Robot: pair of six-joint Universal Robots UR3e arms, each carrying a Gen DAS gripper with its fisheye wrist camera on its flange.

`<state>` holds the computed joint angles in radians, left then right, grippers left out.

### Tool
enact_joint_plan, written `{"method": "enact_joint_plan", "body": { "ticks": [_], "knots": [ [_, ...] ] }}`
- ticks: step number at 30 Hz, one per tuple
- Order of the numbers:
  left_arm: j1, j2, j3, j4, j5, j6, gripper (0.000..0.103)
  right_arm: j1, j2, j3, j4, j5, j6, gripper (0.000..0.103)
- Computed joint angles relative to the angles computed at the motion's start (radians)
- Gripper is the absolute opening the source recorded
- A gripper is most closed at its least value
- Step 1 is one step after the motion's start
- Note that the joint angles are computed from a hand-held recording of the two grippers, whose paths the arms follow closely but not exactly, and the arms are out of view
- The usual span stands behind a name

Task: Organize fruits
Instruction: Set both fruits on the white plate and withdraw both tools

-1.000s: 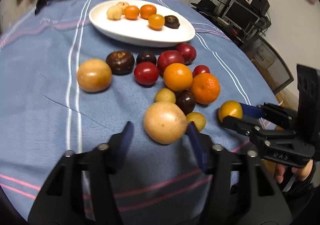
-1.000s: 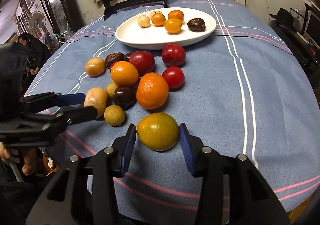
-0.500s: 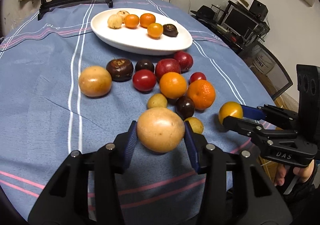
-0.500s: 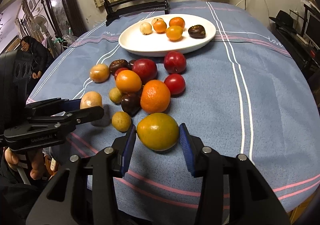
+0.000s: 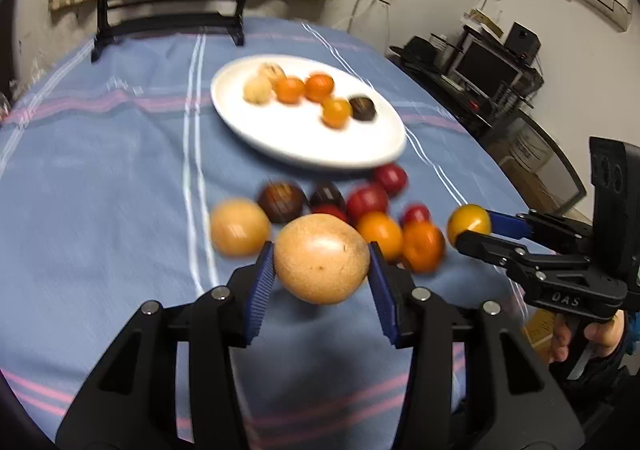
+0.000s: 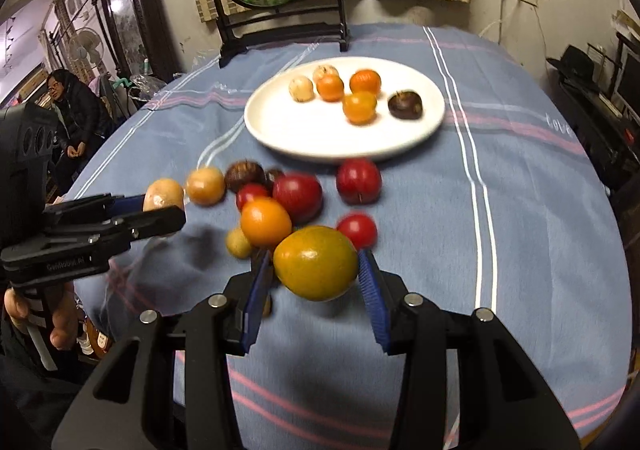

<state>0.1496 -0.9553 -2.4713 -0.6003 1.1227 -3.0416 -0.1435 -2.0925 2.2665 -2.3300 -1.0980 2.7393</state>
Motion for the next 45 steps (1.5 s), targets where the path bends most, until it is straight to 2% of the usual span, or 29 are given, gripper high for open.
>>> {"method": "enact_joint_plan", "body": {
  "ticks": [5, 9, 13, 17, 26, 27, 29, 30, 33, 36, 38, 40, 45],
  "knots": [
    [-0.063, -0.335, 0.28, 0.085, 0.106, -0.008, 0.047, 0.083, 0.266, -0.213, -0.125, -0.048, 0.043, 0.045],
    [-0.109, -0.642, 0.596, 0.02, 0.152, -0.044, 0.047, 0.145, 0.52, -0.453, -0.182, -0.1, 0.101, 0.045],
    [-0.137, -0.816, 0.789, -0.018, 0.203, -0.083, 0.047, 0.224, 0.748, -0.691, -0.156, -0.137, 0.078, 0.045],
    [-0.121, -0.905, 0.89, -0.062, 0.182, -0.09, 0.047, 0.261, 0.893, -0.864, -0.069, -0.153, 0.054, 0.045],
    [-0.098, -1.051, 1.068, -0.163, 0.147, -0.083, 0.047, 0.281, 1.056, -1.064, -0.002, -0.183, 0.054, 0.045],
    [-0.097, -1.061, 1.08, -0.17, 0.145, -0.082, 0.048, 0.286, 1.072, -1.086, 0.007, -0.188, 0.051, 0.045],
    [-0.095, -1.084, 1.114, -0.184, 0.138, -0.085, 0.057, 0.3, 1.105, -1.128, 0.027, -0.209, 0.038, 0.048],
    [-0.093, -1.08, 1.109, -0.175, 0.137, -0.091, 0.062, 0.307, 1.111, -1.128, 0.009, -0.227, 0.04, 0.05],
    [-0.083, -1.049, 1.088, -0.159, 0.123, -0.096, 0.062, 0.303, 1.094, -1.113, -0.004, -0.237, 0.041, 0.051],
    [-0.064, -0.965, 1.012, -0.135, 0.095, -0.094, 0.062, 0.287, 1.002, -1.017, -0.042, -0.243, 0.037, 0.053],
    [-0.056, -0.876, 0.922, -0.099, 0.09, -0.08, 0.063, 0.266, 0.905, -0.912, -0.068, -0.243, 0.037, 0.054],
    [-0.05, -0.772, 0.813, -0.056, 0.088, -0.069, 0.064, 0.234, 0.795, -0.799, -0.064, -0.22, 0.055, 0.063],
    [-0.058, -0.542, 0.542, 0.029, 0.1, -0.061, 0.064, 0.139, 0.503, -0.488, -0.028, -0.112, 0.062, 0.063]
  ]
}}
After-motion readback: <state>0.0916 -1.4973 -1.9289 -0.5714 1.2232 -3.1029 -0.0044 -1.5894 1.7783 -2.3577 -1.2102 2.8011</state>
